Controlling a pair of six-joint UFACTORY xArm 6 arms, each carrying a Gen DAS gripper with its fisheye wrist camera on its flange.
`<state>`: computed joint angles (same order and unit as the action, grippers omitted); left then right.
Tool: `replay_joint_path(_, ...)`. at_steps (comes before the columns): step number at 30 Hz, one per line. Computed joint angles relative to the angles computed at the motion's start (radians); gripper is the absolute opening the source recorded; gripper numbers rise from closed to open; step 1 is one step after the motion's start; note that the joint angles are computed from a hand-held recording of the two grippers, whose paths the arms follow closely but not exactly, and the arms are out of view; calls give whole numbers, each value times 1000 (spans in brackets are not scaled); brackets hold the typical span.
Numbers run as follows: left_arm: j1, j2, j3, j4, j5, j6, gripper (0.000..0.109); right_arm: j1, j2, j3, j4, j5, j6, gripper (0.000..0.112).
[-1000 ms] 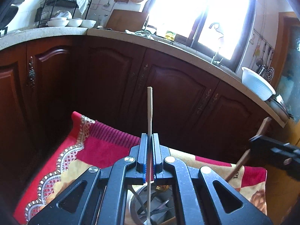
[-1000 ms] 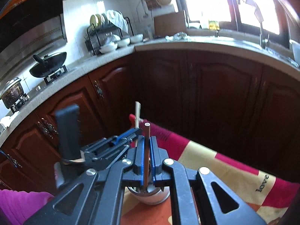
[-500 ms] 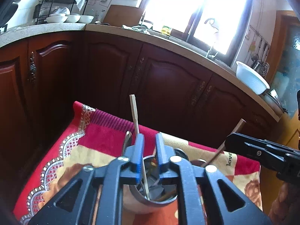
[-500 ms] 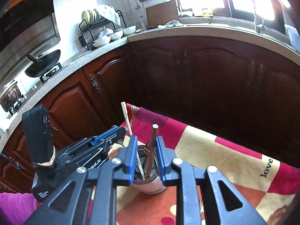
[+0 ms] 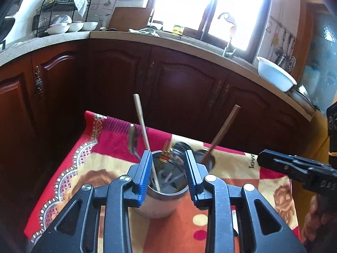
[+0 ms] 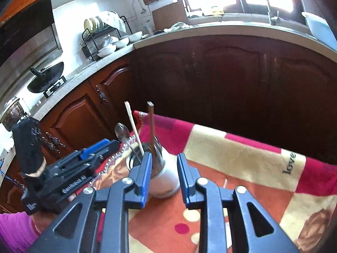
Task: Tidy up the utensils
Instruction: 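Open both tools to release the chopsticks into the canister, then grasp the white ceramic spoon with the right tool while the left tool grasps the steel fork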
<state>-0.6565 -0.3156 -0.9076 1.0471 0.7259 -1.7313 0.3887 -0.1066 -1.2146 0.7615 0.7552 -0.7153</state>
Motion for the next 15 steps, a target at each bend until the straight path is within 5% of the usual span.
replay_joint_path(7, -56, 32, -30, -25, 15, 20, 67, -75, -51, 104, -26, 12, -6, 25)
replay_joint_path(15, -87, 83, -34, -97, -80, 45, 68, -183, -38, 194, -91, 30, -6, 26)
